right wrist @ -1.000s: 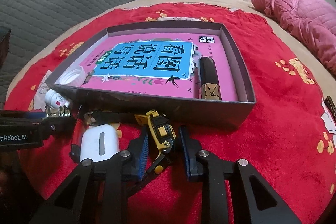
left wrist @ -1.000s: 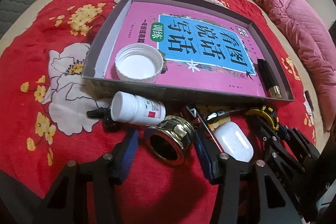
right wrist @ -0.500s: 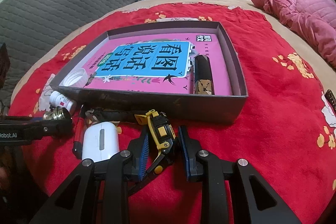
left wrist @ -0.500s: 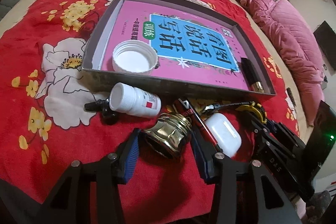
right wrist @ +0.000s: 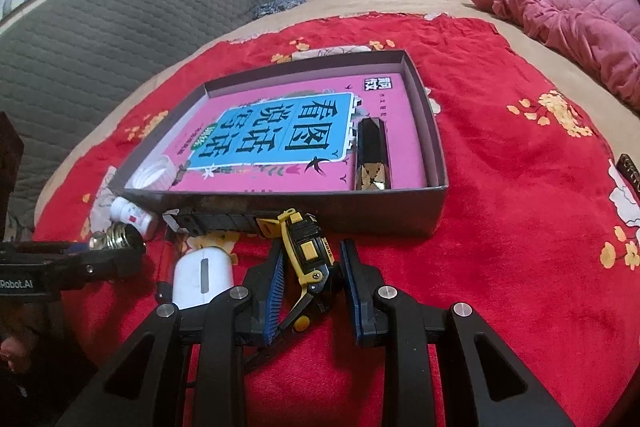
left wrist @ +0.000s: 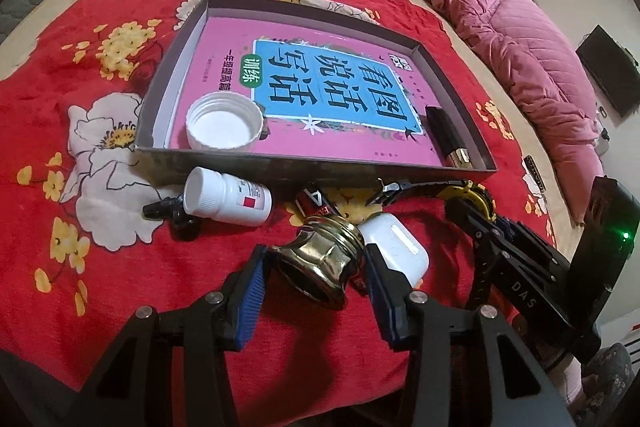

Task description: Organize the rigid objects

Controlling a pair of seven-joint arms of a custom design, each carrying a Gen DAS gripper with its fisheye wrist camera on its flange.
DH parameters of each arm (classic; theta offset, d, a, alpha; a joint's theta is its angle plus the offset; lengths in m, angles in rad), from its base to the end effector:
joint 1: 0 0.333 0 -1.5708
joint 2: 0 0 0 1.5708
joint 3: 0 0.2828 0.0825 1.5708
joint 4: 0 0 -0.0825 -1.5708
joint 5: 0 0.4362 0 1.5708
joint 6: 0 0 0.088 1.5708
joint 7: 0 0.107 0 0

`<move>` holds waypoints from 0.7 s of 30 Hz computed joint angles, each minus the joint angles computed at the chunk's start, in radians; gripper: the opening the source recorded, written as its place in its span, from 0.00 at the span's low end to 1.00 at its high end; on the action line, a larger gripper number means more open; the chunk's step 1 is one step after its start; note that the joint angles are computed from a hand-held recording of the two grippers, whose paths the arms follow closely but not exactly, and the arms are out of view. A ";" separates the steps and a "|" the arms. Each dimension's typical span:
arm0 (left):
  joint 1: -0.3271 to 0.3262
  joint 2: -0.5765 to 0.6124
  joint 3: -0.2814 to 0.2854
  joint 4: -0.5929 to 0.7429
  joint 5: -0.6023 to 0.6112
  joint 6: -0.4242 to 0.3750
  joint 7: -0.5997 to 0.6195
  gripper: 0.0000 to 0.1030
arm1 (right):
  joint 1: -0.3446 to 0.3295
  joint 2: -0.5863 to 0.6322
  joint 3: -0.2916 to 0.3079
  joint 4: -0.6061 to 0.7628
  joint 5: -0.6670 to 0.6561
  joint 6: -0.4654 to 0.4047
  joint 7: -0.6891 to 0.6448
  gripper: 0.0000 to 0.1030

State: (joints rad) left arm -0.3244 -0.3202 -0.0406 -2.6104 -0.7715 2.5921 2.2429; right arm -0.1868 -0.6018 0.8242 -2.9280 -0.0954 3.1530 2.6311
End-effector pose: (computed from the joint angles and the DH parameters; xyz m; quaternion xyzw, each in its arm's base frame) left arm 0.4573 -0.1592 0.3220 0.5194 -0.8089 0.2743 0.0257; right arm 0.3637 0.2097 0.2960 -0.5596 0.7389 -0.2108 0.3106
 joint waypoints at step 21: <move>-0.038 -0.077 0.034 -0.041 -0.020 0.040 0.053 0.46 | 0.083 -0.173 -0.001 -0.039 -0.026 -0.082 0.105 0.27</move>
